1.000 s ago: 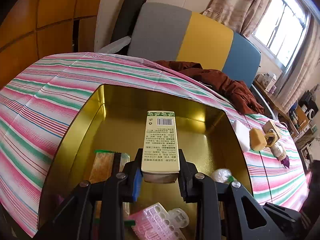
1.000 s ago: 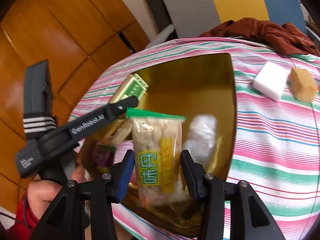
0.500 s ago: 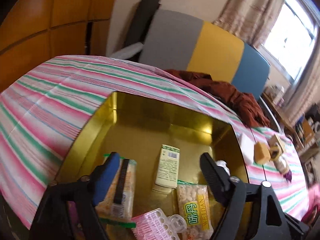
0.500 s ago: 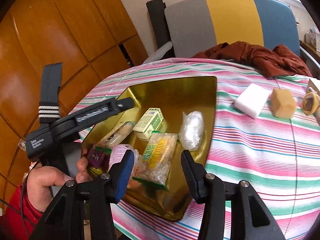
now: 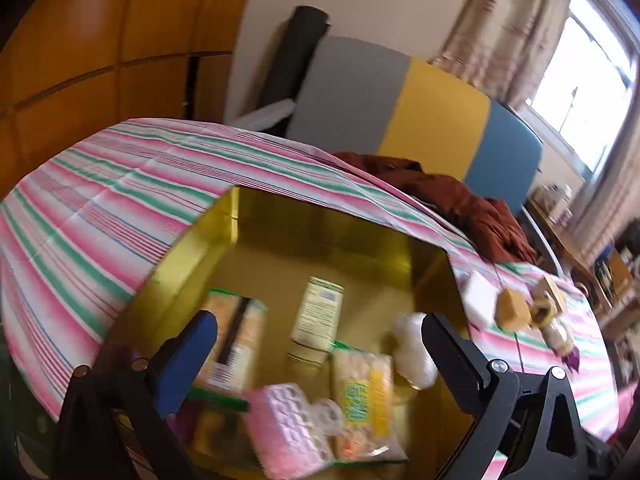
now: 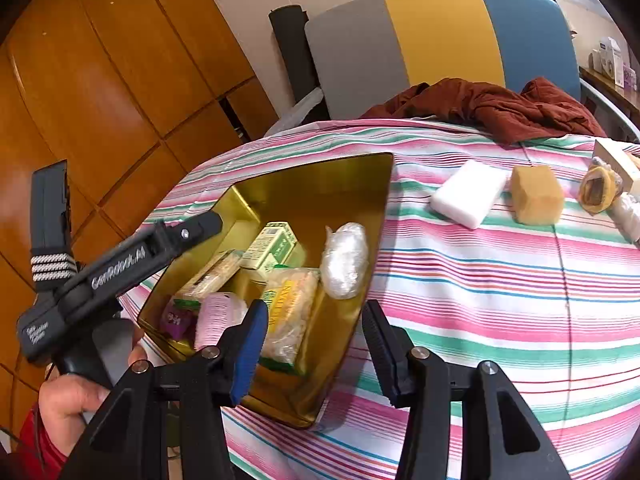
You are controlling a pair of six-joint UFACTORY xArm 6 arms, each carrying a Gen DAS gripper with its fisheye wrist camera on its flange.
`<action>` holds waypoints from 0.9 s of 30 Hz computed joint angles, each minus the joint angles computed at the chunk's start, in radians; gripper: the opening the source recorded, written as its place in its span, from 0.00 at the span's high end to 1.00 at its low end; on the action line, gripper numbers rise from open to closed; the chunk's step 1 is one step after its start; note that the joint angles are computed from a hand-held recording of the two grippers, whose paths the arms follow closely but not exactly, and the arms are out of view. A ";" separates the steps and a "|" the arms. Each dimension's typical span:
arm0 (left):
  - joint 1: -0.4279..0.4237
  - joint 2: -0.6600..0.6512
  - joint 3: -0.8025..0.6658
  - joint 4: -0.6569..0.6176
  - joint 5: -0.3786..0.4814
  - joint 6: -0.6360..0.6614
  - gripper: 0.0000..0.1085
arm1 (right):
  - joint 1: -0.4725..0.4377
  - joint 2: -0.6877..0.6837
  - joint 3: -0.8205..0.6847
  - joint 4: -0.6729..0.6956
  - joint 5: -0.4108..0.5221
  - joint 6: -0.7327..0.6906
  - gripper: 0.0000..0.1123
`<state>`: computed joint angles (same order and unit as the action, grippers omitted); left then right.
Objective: Organize objects
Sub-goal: 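Carry the WEIDAN bag and green box to the gold tray and release both, then grasp the purple pouch with the right tool while the left tool returns to the items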
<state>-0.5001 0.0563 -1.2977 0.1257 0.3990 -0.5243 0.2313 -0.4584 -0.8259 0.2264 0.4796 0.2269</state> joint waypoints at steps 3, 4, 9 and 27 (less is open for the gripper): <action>-0.027 0.008 -0.015 -0.037 0.021 0.057 0.05 | -0.023 -0.018 0.009 -0.010 0.008 -0.003 0.56; -0.035 0.004 -0.012 -0.037 0.017 0.061 0.05 | -0.032 -0.028 0.014 -0.020 0.009 0.000 0.56; -0.082 -0.010 -0.005 -0.030 -0.011 0.073 0.05 | -0.086 -0.076 0.051 -0.057 0.016 0.014 0.56; -0.312 0.091 -0.130 -0.094 0.121 0.227 0.05 | -0.388 -0.272 0.248 -0.034 0.084 -0.043 0.56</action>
